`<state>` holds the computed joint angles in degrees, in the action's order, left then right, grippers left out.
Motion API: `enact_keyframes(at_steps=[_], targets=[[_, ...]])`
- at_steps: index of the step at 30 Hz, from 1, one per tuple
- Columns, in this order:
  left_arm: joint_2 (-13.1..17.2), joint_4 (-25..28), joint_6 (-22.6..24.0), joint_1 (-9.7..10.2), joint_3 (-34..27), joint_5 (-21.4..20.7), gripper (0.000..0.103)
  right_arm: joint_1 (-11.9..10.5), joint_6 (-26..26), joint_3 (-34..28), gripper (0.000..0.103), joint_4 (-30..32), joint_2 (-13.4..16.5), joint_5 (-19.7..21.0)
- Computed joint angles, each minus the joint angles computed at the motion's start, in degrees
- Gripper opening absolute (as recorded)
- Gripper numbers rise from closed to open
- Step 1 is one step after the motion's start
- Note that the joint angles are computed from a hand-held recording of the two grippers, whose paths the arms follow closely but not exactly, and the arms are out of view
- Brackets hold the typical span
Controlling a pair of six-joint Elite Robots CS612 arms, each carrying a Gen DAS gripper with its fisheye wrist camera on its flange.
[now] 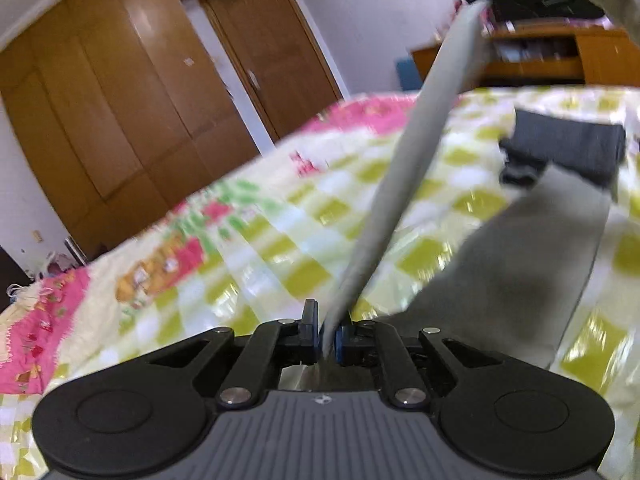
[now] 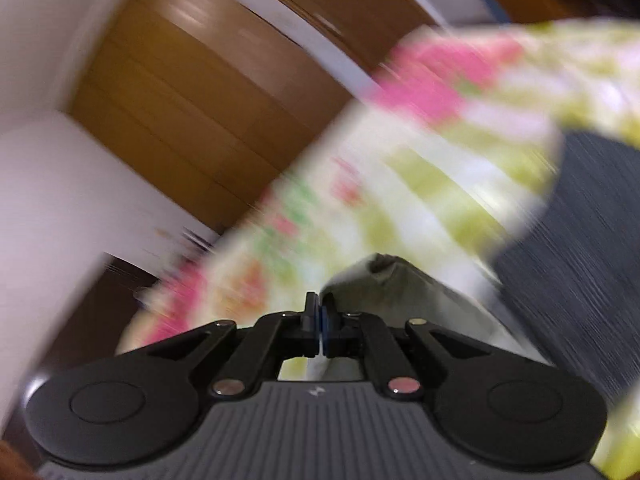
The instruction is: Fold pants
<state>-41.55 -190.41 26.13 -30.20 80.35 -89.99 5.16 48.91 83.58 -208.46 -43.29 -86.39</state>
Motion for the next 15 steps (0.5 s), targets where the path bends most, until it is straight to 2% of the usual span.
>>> enact_keyframes(at_steps=[1, 3, 5, 7, 8, 11, 15], targets=[[-0.02, -0.63, -0.06, -0.04, 0.53, -0.38, 0.024, 0.28, -1.18, 0.49, 0.002, -3.1, -0.14, -0.75], [0.24, 2.14, 0.05, -0.23, 1.0, -1.11, 0.024, 1.0, -2.99, 2.65, 0.002, -4.68, -0.43, -3.4], [0.51, 6.05, 1.32, -0.49, 1.59, -1.87, 0.024, 0.99, 0.01, 4.93, 0.002, 0.68, -0.6, -3.51], [0.6, 8.3, 3.66, -0.86, 2.59, -2.13, 0.024, 0.8, 6.3, 7.21, 0.003, 8.67, -0.49, -3.15], [0.57, 8.96, 4.82, -0.94, 2.98, -2.3, 0.024, 0.83, 7.92, 8.1, 0.003, 10.07, -0.33, -3.52], [0.68, 10.26, 6.37, -1.25, 3.33, -1.97, 0.024, 0.92, 13.33, 10.81, 0.003, 10.79, -0.05, -4.63], [0.84, 11.0, 6.06, -1.27, 2.44, -1.7, 0.024, 0.76, 14.78, 12.67, 0.003, 10.49, -0.48, -5.07]])
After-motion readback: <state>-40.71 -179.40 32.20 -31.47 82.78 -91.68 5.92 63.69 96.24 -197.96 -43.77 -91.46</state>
